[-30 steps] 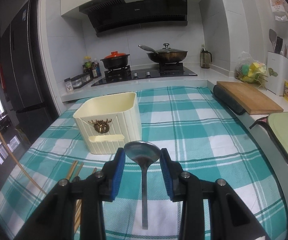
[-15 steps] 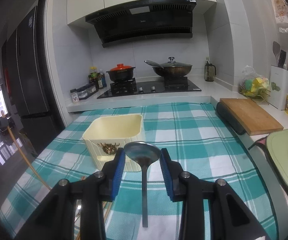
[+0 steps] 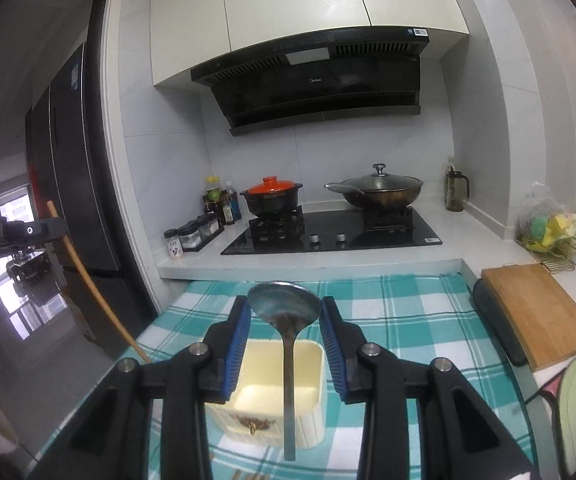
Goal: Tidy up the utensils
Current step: 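Open the left gripper over the holder while the right gripper releases the spoon into it, then withdraw both open grippers from the holder back over the utensils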
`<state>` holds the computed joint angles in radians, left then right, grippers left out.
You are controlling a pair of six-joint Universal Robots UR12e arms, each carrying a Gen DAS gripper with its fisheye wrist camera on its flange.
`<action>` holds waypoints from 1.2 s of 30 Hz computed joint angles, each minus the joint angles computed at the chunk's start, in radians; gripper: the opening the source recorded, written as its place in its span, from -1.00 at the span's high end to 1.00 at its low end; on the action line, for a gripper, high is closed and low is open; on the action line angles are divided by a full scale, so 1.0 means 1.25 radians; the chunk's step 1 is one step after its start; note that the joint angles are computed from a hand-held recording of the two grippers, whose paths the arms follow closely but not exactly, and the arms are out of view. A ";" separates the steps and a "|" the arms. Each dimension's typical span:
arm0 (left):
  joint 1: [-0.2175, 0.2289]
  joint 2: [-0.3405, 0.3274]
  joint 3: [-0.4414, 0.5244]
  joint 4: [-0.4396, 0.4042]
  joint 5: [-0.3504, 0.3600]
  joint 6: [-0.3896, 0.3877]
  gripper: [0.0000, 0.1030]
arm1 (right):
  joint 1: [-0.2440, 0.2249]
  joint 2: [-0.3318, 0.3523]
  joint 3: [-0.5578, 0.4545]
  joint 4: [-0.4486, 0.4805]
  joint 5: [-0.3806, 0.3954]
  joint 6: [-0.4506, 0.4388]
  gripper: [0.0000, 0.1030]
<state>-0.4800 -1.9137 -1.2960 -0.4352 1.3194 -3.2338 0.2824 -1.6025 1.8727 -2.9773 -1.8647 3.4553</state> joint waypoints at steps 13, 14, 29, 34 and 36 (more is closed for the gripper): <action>-0.036 -0.173 0.181 -0.296 0.042 0.042 0.90 | -0.108 0.124 -0.049 0.115 0.196 0.075 0.31; -0.038 -0.179 0.184 -0.299 0.049 0.042 0.90 | -0.112 0.128 -0.049 0.125 0.201 0.080 0.31; -0.029 -0.072 0.039 -0.170 0.070 0.066 -0.42 | -0.117 0.101 -0.072 0.212 0.207 0.046 0.19; -0.004 0.091 -0.203 -0.044 0.069 0.129 -0.79 | -0.077 -0.017 0.001 0.220 0.174 -0.040 -0.06; -0.001 0.148 -0.299 0.006 0.084 0.141 -0.83 | -0.045 -0.065 0.047 0.222 0.134 -0.079 -0.06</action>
